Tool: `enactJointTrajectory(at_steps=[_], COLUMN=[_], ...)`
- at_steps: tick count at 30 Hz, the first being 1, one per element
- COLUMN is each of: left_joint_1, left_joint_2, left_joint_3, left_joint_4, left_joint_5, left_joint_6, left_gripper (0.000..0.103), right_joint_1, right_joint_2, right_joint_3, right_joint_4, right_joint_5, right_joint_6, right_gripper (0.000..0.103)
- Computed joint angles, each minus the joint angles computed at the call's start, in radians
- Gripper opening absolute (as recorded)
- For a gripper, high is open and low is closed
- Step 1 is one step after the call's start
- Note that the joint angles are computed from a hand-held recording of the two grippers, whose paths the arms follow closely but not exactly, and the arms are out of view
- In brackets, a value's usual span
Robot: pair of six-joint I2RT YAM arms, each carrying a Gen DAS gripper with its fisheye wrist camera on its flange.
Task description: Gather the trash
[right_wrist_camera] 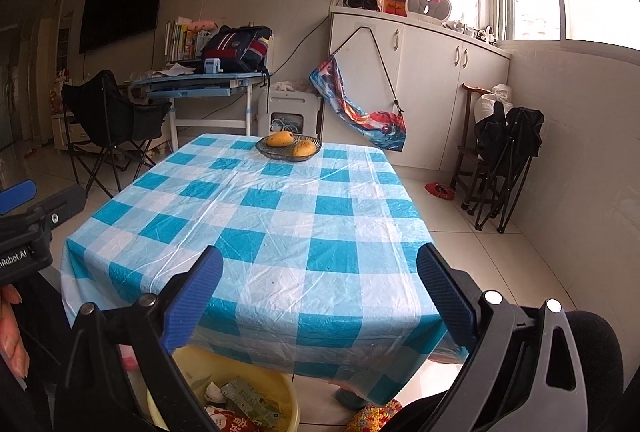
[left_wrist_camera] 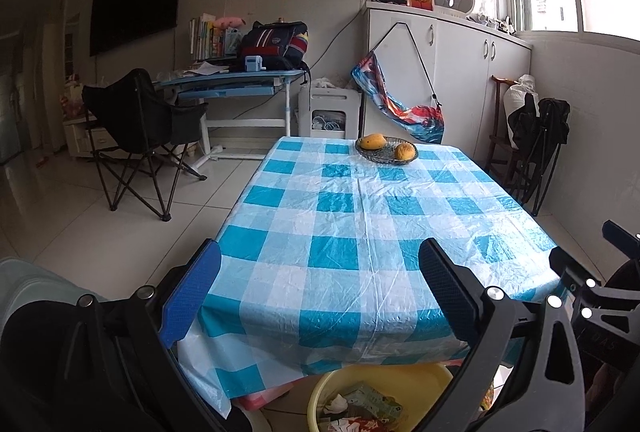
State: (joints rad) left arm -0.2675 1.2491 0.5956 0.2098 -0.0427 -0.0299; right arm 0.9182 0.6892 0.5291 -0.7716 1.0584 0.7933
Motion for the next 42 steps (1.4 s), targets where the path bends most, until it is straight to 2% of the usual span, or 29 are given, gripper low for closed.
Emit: enactJointTrajectory(at_steps=[7,11,18,25,32,37,42], left_joint_1=[-0.060,-0.091,-0.135,-0.195,-0.243,-0.234,-0.179], left_joint_2=[-0.005,-0.011,-0.026,-0.028,-0.032,-0.040,-0.061], left_joint_3=[-0.008,-0.006,0.020,0.051,0.029,0.013,-0.006], left_joint_4=[0.036,0.043,0.005,-0.018,0.000,0.016,0.036], left_joint_5=[-0.048,-0.070,-0.094,-0.145,-0.173,-0.170,-0.141], left_joint_6=[0.022,0.024,0.022,0.016,0.017,-0.001,-0.034], left_gripper=[0.095,0.095,0.095,0.095,0.095,0.095,0.095], right_joint_1=[0.037,0.125,0.068,0.037,0.051,0.062,0.041], right_joint_2=[-0.053,0.002,-0.177,-0.263,-0.256,-0.194,-0.171], right_joint_3=[0.019,0.038,-0.009,-0.016,-0.011,-0.014,-0.031], right_joint_4=[-0.127,-0.322,-0.185,-0.219,-0.275,-0.239,-0.162], right_joint_5=[0.120,0.260,0.224,0.208,0.210,0.204,0.182], right_joint_6=[0.080,0.296,0.089,0.090,0.146,0.133,0.048], right_gripper=[0.096,0.096,0.096,0.096,0.096,0.096,0.096])
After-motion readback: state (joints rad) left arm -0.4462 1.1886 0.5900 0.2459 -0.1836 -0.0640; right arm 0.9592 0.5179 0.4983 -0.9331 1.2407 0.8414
